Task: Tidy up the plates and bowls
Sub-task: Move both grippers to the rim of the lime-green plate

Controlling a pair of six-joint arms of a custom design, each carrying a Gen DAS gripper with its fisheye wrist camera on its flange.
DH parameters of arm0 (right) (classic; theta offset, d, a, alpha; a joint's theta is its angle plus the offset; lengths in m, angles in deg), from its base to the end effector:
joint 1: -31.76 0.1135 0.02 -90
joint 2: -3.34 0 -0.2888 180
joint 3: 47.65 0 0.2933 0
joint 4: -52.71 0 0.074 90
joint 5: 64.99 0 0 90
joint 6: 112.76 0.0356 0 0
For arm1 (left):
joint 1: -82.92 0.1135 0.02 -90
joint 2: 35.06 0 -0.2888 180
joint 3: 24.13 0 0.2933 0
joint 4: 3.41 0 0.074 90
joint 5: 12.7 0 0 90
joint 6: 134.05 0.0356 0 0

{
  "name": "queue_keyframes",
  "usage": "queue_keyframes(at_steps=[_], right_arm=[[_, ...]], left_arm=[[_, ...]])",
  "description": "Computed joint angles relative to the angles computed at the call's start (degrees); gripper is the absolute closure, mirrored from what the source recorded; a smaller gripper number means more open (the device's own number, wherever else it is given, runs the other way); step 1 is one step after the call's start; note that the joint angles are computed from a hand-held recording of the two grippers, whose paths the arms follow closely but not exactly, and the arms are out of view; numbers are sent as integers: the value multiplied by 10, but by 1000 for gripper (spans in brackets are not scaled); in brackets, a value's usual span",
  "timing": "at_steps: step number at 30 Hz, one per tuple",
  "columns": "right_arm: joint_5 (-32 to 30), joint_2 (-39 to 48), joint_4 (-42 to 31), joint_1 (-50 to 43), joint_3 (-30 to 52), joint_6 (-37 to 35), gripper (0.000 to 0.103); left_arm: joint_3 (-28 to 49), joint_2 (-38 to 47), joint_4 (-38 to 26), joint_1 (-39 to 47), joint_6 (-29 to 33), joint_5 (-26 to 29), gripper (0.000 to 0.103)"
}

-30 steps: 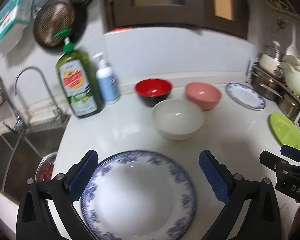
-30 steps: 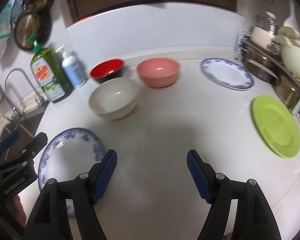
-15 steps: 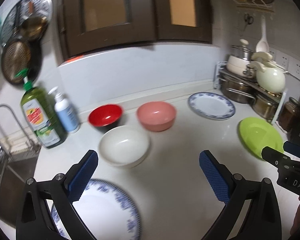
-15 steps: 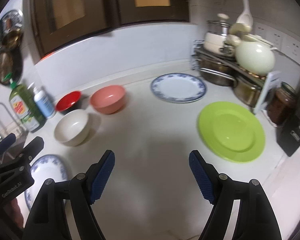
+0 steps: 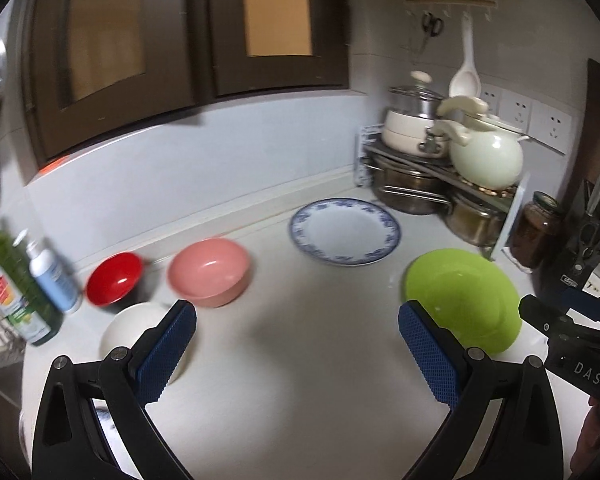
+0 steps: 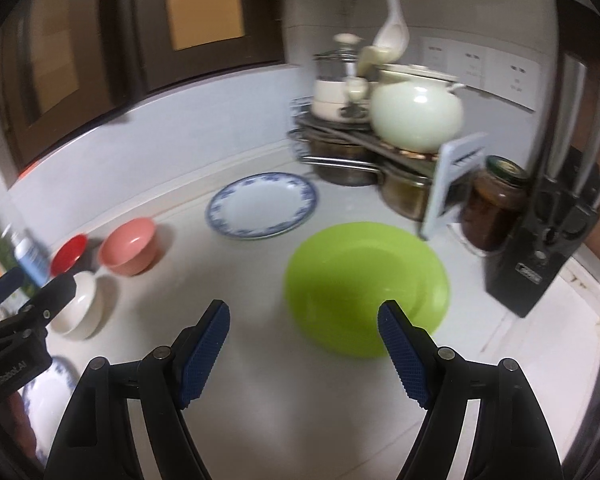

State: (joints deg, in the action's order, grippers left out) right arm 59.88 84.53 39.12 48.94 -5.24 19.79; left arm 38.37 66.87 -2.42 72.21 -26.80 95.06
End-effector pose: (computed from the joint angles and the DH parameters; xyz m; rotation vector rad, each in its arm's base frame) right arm 0.2615 0.0595 0.1335 0.7374 2.1670 -0.2337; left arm 0.3819 -0.0833 0.1427 0.6966 2.1069 -0.2842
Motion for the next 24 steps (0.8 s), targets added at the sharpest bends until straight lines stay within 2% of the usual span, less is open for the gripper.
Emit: queue_keyframes(at_steps=[11,24], right_arm=[[-54,-8,40,-144,-37,-41,26],[-177,140,128,-301,-6,-89,26]], left_arm=[[107,100,-56,-106,-5,-45,0],[283,260,-161,-181,-22,-91,1]])
